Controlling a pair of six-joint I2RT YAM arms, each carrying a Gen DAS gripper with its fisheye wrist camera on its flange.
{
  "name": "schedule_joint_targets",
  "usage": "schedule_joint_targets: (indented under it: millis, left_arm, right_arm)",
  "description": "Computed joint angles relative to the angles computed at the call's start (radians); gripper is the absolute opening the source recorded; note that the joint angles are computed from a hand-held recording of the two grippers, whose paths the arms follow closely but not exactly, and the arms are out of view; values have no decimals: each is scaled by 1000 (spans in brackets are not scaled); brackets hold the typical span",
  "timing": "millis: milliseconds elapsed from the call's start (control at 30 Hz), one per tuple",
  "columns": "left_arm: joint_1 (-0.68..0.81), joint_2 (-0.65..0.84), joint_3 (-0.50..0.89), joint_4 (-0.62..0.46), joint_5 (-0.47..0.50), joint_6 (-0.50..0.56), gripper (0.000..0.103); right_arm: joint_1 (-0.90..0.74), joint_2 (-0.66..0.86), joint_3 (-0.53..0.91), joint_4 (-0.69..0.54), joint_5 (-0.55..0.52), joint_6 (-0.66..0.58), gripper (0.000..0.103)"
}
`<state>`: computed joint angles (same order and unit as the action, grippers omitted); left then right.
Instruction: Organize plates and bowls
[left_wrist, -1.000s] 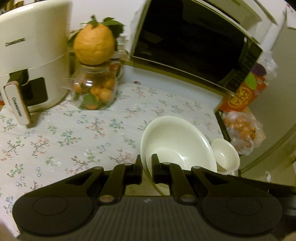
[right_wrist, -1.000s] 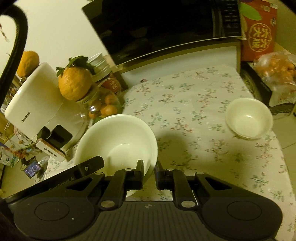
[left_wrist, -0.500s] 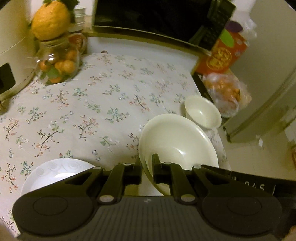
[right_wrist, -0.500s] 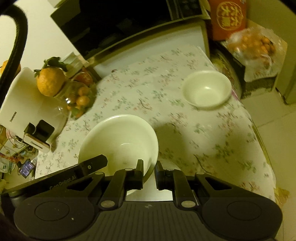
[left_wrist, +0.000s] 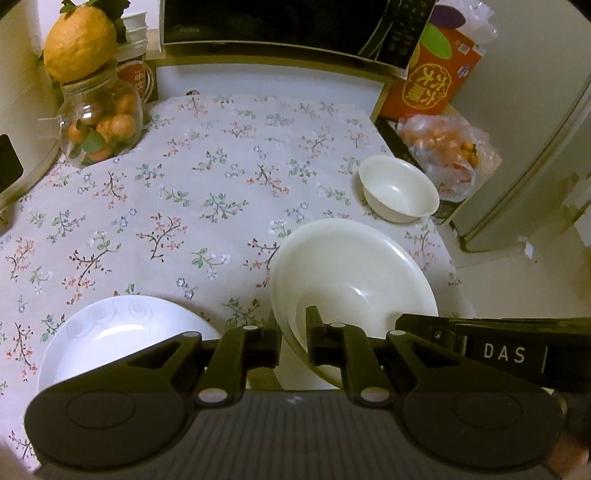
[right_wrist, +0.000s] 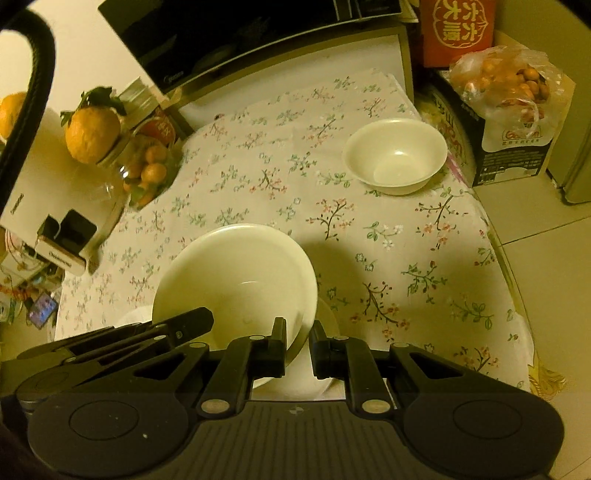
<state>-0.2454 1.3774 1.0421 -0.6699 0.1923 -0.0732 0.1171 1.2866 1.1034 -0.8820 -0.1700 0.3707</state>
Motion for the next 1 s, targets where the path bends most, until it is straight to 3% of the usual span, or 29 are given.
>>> schedule_joint_targets:
  millis: [1000]
  left_arm:
    - [-80, 35, -8, -7, -106, 35, 25]
  right_arm:
    - [45, 84, 17, -55, 59, -75, 17]
